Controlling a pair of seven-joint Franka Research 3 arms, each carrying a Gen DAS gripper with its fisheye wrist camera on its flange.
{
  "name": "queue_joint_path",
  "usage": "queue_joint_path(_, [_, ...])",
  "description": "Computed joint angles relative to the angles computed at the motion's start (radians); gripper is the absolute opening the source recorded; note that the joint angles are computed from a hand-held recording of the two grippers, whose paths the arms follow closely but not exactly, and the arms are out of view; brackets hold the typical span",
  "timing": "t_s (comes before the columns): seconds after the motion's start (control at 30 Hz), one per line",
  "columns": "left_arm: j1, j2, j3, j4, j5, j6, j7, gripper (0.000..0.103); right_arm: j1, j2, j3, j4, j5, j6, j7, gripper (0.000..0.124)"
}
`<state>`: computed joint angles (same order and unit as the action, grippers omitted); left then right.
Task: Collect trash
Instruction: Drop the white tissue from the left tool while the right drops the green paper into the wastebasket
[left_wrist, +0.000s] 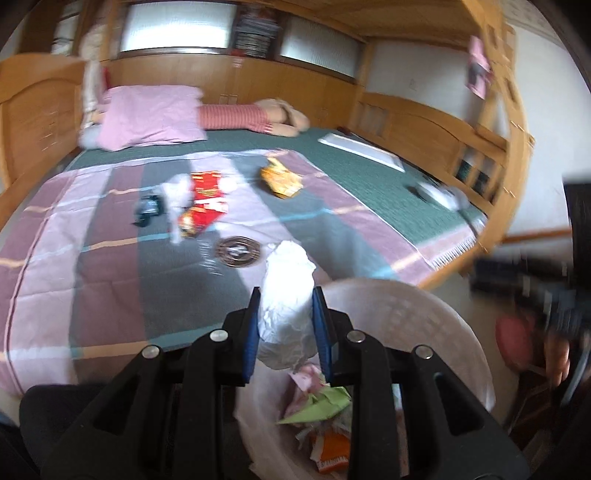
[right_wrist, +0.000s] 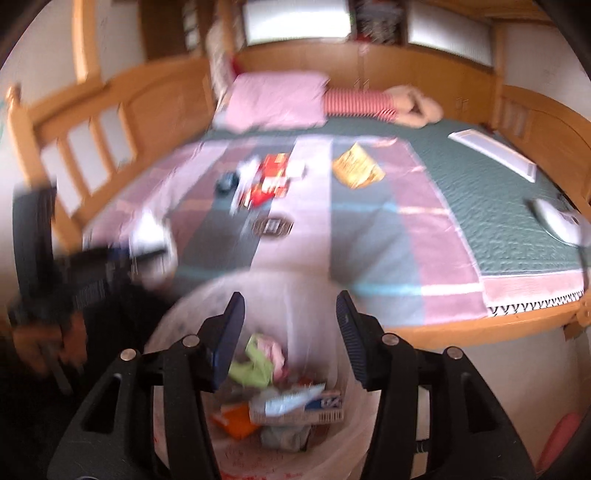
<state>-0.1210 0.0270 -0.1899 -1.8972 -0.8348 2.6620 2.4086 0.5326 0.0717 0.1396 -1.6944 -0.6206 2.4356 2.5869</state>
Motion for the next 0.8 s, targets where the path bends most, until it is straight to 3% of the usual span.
queue_joint_path(0.23, [-0.031, -0.019, -0.014, -0.025, 0.046, -0.182, 0.189, 0.030, -0.019, -0.025, -0.003, -0.040, -0.112, 0.098, 0.188, 0.052])
queue_joint_path(0.27, [-0.038, -0.025, -0.016, -0.037, 0.060, -0.182, 0.196, 0.033, -0.020, -0.022, -0.001, -0.038, -0.110, 0.097, 0.191, 0.053])
queue_joint_path(0.37, [-0.056, -0.038, -0.017, -0.066, 0.093, -0.137, 0.194, 0.068, -0.019, -0.015, -0.001, -0.036, -0.121, 0.094, 0.210, 0.057])
queue_joint_path(0.4, [-0.060, -0.041, -0.016, -0.072, 0.086, -0.117, 0.194, 0.072, -0.018, -0.014, -0.001, -0.035, -0.123, 0.094, 0.214, 0.057])
queue_joint_path(0.53, [-0.058, -0.034, 0.000, -0.061, 0.044, -0.099, 0.161, 0.080, -0.020, -0.021, -0.005, -0.043, -0.139, 0.101, 0.248, 0.058])
queue_joint_path(0.8, [-0.025, -0.001, 0.005, -0.013, 0.006, -0.062, 0.034, 0.083, -0.029, -0.024, 0.000, -0.046, -0.145, 0.110, 0.277, 0.061])
